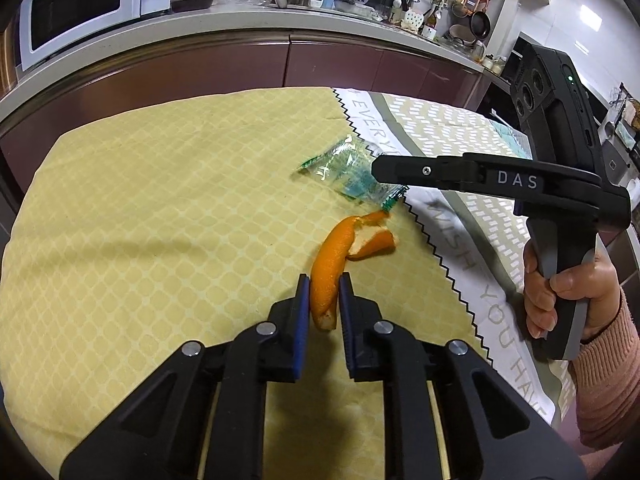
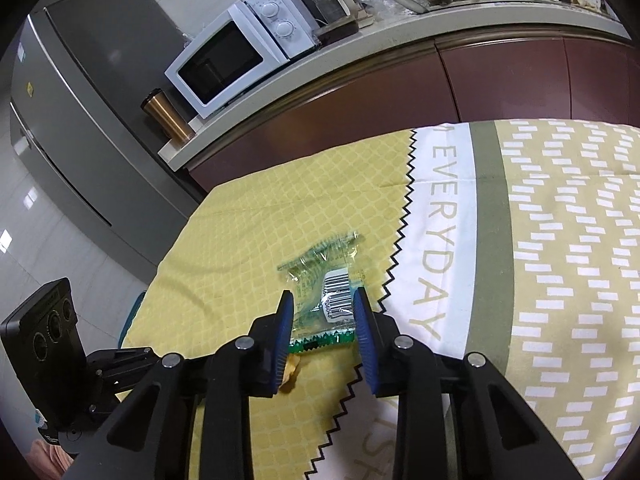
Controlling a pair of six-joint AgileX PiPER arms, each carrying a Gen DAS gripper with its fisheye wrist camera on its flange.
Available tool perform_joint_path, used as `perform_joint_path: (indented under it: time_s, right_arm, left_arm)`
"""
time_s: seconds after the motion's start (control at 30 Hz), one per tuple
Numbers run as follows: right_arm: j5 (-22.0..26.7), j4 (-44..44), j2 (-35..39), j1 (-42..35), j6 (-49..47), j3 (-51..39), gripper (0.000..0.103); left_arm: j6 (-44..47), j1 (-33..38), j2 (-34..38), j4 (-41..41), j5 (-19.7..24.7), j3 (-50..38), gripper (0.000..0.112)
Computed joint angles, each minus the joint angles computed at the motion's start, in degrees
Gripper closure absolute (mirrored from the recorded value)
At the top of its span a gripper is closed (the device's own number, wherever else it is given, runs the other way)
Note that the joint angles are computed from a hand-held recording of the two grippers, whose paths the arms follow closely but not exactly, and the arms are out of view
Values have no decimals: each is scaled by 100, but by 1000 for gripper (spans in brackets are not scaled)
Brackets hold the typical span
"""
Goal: Collect trash
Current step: 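Grasp the orange peel with the left tool while the right tool grasps the clear wrapper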
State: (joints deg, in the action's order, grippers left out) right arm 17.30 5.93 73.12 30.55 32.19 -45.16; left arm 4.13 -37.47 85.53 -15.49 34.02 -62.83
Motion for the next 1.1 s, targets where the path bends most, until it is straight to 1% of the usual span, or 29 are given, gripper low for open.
perform_joint_path:
  time_s: [0.13,0.4,0.47,0.5,0.63,0.73,0.83,1.03,1.1]
  right_arm:
    - [-73,-195,-141,78,201,55,75]
    - [-272,-48,-387,173,74,205,75]
    - [-338,-75,-406,243,135,222,75]
    - [-355,-240,-439,326,330,229,75]
    - [-437,-650,-462,606,873,219,75]
    - [-492,-756,-434,797,1055,203,75]
    - [-521,-1035,-378,1011,1398,149,75]
    - [-649,-1717,-254,1411,2176,12,75]
    - [-694,-1797,-189,1512,2275,-40,75]
  left_arm:
    - [9,48,-193,-55,-53,178,98]
    - [-15,322,-808,-80,-80,564,98]
    - [21,437,-999,-111,-50,677,98]
    - [71,496,-1058,-153,-33,716,98]
    - [389,831,-1392,-403,90,947,98]
    - [669,1156,-1671,-588,231,1134,98]
    - [804,1422,-1936,-633,320,1303,98]
    - [1456,2276,-2428,-1087,672,1569,98]
    - [1683,2567,-2559,-1251,803,1642,98]
